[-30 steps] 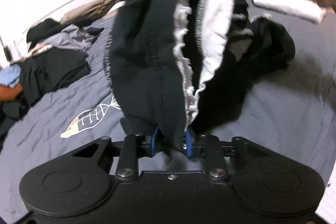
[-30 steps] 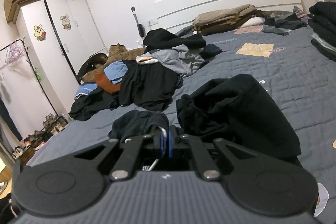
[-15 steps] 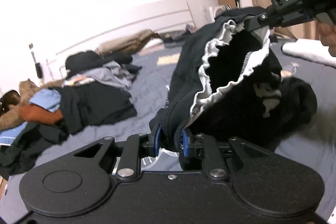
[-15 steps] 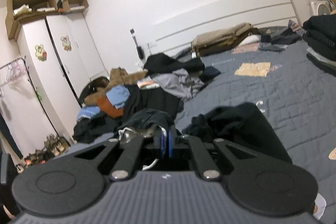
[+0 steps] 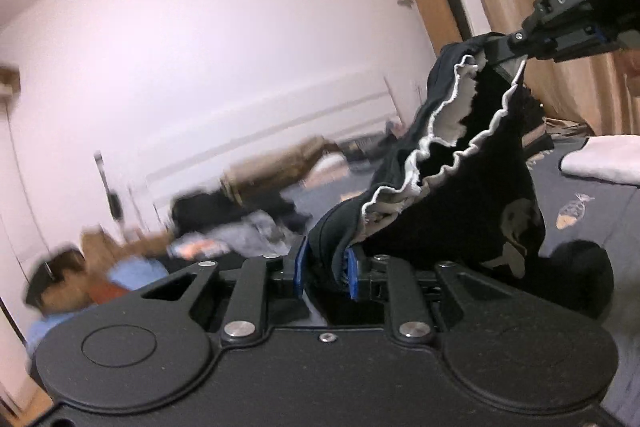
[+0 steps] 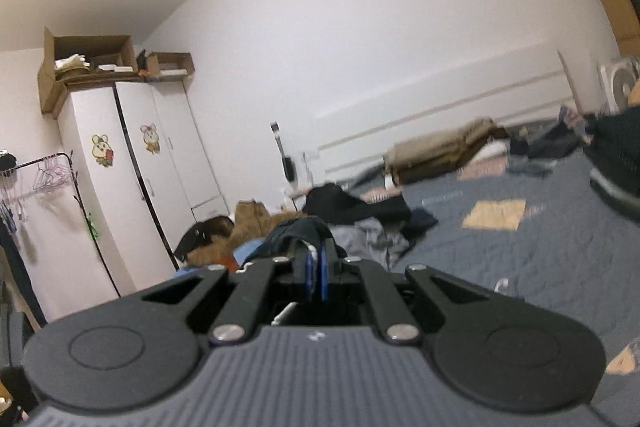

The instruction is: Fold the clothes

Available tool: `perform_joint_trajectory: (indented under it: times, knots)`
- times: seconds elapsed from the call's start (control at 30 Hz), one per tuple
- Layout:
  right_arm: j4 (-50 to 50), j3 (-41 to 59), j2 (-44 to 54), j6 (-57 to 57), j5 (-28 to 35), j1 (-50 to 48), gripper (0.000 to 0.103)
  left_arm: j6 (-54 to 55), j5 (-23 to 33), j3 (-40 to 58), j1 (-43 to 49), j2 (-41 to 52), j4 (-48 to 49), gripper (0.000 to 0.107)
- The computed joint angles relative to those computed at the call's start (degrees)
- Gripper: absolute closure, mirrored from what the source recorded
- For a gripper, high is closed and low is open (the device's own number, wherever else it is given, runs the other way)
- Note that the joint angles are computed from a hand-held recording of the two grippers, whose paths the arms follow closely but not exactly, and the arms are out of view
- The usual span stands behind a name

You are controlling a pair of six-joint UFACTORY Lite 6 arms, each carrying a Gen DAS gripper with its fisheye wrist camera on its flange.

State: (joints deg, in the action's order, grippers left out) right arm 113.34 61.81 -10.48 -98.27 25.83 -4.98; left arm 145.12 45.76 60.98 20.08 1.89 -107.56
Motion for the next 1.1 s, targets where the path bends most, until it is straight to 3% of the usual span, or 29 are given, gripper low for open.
perform_joint_trajectory:
  times: [0.33,0.6,0.7,0.83,0.97,1.1]
  knots:
    - [-27.4,14.4,-7.7,29.8,1.9,-3.2,0.099,-13.3,-1.6,11.7,3.1,-13.0,7.0,0.088]
    - [-48.4,40.8,-5.1,56.1,4.5,-3.9,0.099,-34.9,-0.6,40.2,8.5,-12.8,19.2,0.088]
    - [-48.7,51.2,-3.0,59.9,9.6,-9.2,0.099,-42.1,2.6,52.8,12.8,-10.5,21.1,0.088]
    - [-49.0,66.3,2.1,65.6,16.8,-16.5,0.1,-47.2,7.7,62.7,19.9,-9.3,19.1,0.088]
    - [-48.5,74.6,6.1,68.4,22.0,-22.1,0.1,-48.2,9.6,61.9,22.6,-11.4,16.9,0.088]
    - [-49.6,74.3,7.0,68.0,23.3,-22.7,0.1,-44.2,2.5,52.5,11.9,-15.3,22.3,0.088]
